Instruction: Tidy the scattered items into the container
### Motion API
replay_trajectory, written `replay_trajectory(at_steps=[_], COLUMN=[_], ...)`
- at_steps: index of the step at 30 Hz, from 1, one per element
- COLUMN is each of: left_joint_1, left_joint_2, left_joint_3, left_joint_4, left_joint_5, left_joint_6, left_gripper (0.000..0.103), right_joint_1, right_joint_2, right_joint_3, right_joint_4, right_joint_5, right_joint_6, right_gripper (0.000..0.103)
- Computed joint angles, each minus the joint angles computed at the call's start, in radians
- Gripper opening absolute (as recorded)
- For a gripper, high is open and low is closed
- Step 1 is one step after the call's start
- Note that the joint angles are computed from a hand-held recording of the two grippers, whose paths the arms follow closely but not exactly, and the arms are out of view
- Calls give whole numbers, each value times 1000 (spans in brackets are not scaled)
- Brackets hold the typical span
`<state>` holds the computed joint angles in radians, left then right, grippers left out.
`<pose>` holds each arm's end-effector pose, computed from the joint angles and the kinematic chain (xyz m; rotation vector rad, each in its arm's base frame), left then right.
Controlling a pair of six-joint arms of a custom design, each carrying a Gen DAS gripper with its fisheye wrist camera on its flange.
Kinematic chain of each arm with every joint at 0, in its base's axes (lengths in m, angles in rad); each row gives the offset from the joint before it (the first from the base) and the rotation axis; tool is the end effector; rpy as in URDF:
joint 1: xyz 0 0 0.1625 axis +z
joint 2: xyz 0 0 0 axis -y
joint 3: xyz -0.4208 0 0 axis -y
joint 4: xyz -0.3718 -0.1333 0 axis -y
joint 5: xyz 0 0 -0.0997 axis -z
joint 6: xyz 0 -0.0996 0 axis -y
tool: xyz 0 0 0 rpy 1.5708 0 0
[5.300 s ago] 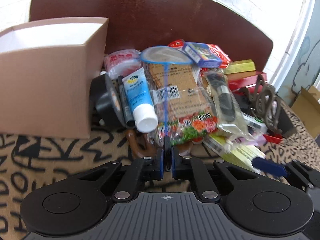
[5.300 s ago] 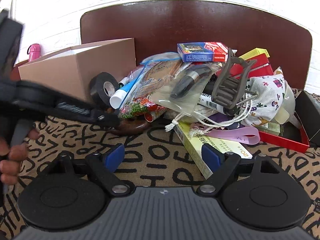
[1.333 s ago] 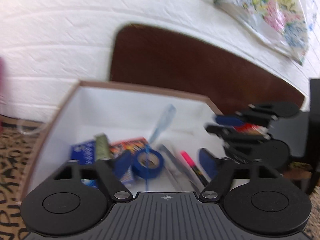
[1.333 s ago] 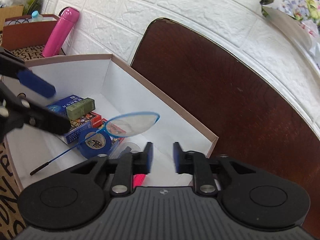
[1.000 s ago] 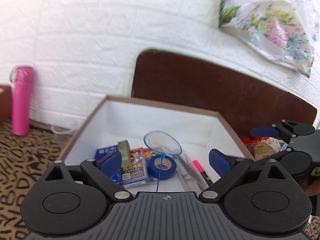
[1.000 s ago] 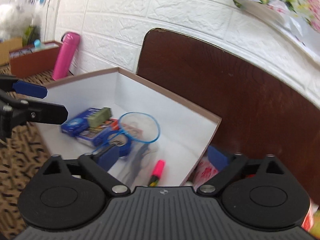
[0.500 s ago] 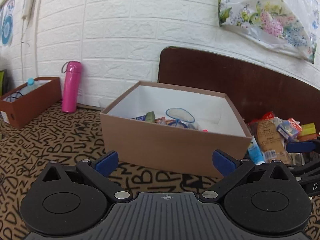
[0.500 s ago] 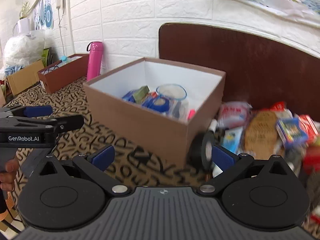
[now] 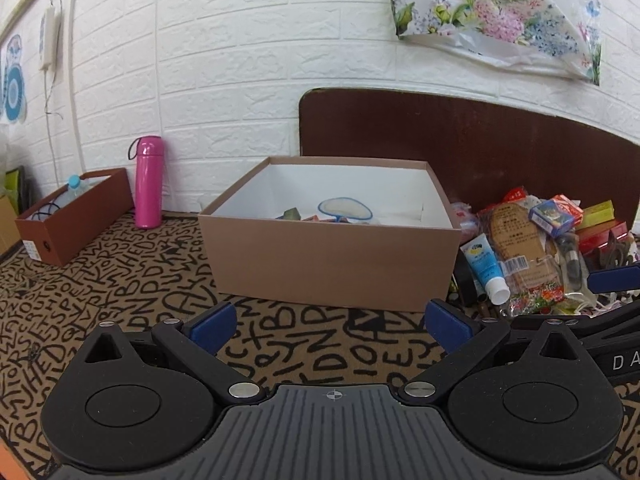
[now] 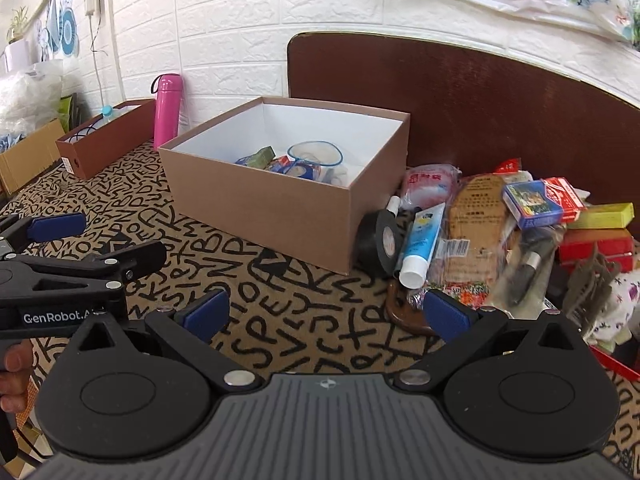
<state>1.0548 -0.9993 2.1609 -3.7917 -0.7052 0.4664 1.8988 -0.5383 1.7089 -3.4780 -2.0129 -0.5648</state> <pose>-0.0552 -0.5212 0.2307 0.4731 2.0478 -1.2106 0.2922 -0.5771 0.0361 0.8785 -2.3347 0.8864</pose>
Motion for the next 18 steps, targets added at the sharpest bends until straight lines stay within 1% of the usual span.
replay_trajectory(at_steps=[4, 7, 18], left_joint_1=[-10, -18, -20], left_joint_2=[-5, -2, -5], left_joint_3=[11, 13, 19], left_joint_4=[12, 8, 29], left_joint_5=[21, 37, 36], left_joint_6=[-23, -16, -35], left_gripper=[103, 103, 103], right_joint_1=[6, 11, 15], right_joint_2=[-2, -2, -4], right_joint_3=[14, 18, 29], right_joint_4=[-21, -28, -39], right_joint_5=[-10, -21, -31], right_joint_6=[-4, -9, -24], right_gripper=[103, 103, 103])
